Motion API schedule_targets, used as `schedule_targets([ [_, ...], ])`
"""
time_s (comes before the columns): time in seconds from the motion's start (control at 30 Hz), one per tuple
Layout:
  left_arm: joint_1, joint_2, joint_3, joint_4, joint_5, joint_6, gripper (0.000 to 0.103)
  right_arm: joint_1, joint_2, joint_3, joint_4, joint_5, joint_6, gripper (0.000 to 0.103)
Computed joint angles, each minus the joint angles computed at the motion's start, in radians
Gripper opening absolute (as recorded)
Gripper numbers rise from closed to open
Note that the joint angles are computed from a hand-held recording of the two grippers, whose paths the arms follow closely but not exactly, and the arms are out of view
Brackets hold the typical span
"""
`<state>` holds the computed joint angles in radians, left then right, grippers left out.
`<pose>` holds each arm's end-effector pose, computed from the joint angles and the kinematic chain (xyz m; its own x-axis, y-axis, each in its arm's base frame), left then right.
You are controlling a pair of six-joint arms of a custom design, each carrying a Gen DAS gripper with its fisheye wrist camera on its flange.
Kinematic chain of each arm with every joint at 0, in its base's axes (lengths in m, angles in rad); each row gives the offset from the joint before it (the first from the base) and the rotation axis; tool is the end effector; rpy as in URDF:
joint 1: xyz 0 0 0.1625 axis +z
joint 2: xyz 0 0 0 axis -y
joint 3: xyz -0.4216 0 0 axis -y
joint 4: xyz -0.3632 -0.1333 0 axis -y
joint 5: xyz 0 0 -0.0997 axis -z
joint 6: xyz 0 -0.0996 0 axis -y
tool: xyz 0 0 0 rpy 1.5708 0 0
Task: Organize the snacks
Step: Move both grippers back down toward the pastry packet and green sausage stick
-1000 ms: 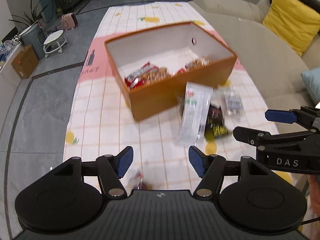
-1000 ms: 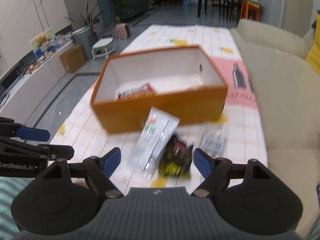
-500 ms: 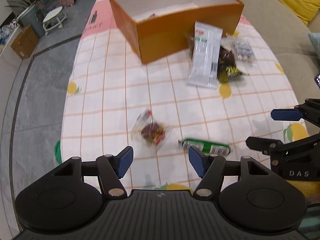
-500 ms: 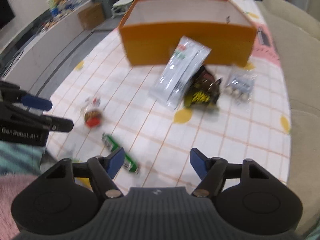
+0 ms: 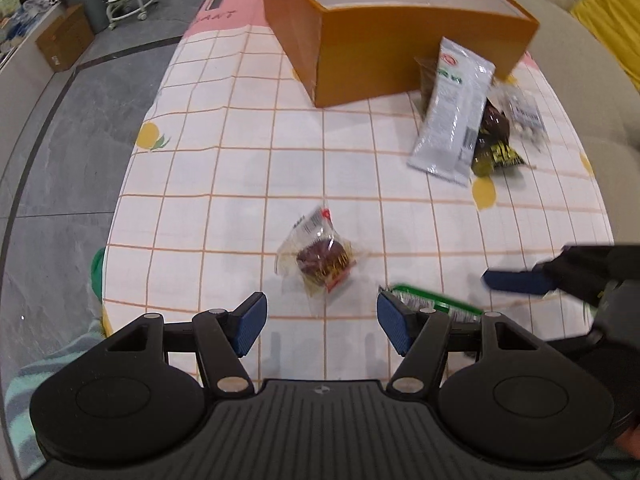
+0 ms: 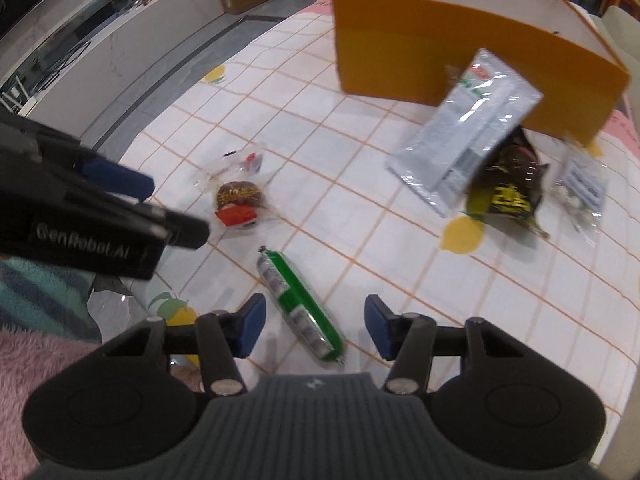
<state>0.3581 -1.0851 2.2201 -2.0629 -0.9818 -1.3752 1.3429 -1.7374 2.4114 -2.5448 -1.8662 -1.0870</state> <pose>-0.2900 -0.3100 0.0800 -0.7313 -0.1011 -0.6745 0.1658 0.9329 -0.3196 0.0254 -0.3521 0.2900 -0.6155 -0.6843 0.3910 -0.7074 0.6984 0.1087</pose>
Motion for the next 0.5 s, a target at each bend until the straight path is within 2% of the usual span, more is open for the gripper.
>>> schedule_targets([
  [0.2,0.022,0.009,0.014,-0.054,0.023,-0.019,0.075,0.001,0.064,-0.001,-0.025,-0.021,0.018,0.043],
  [0.37,0.029,0.012,0.023,-0.06,0.05,-0.068,0.075,-0.005,0.087,-0.009,-0.015,-0.027,0.041,0.037],
  [0.5,0.044,0.015,0.04,-0.118,0.044,-0.096,0.075,-0.006,0.091,-0.005,-0.031,-0.016,0.032,0.031],
])
